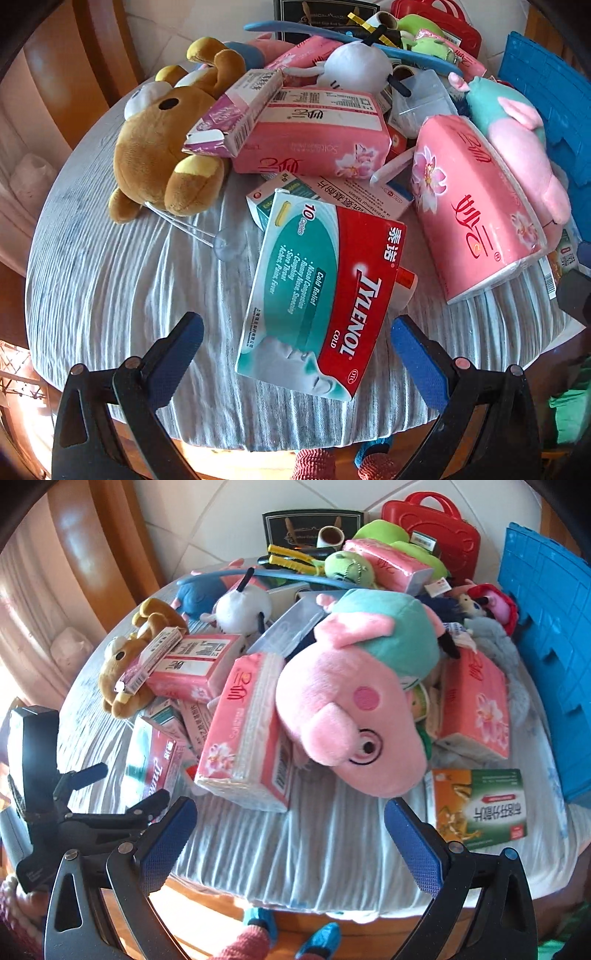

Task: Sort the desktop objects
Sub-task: 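Grasp the Tylenol box with the left tool while the right tool grasps a pink tissue pack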

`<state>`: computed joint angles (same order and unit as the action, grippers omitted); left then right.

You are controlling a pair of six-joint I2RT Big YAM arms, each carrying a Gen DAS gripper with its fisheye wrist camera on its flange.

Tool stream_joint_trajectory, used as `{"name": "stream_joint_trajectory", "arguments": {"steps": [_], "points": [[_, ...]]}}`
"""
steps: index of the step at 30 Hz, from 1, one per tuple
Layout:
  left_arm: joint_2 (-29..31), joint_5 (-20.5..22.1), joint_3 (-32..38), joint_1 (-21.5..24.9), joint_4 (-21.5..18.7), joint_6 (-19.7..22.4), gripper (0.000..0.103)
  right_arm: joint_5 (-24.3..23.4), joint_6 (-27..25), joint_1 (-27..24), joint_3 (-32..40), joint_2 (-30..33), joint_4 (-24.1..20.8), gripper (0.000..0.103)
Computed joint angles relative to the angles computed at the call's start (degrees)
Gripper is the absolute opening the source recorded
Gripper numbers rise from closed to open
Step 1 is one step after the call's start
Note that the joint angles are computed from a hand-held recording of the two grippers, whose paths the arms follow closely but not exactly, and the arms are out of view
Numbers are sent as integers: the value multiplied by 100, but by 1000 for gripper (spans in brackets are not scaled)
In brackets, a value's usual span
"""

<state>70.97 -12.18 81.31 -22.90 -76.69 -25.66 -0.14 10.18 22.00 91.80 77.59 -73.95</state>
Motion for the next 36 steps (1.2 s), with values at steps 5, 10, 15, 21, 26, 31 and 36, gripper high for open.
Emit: {"name": "stream_joint_trajectory", "arguments": {"steps": [5,10,15,21,26,31,36], "points": [[96,110,-135,125,108,191,99,92,367,194,3,248,158,103],[91,391,-164,253,118,345,75,248,643,309,10,439,323,99],[77,368,-114,267,97,449,72,332,771,390,52,643,335,64],[-62,101,209,204,100,415,72,406,744,417,109,668,319,52],[6,-114,601,86,73,394,72,397,610,439,289,538,347,50],[271,-124,1216,238,-6,566,72,504,542,508,627,511,425,49],[671,-220,1986,294,-5,695,72,716,468,487,1053,486,434,49]]}}
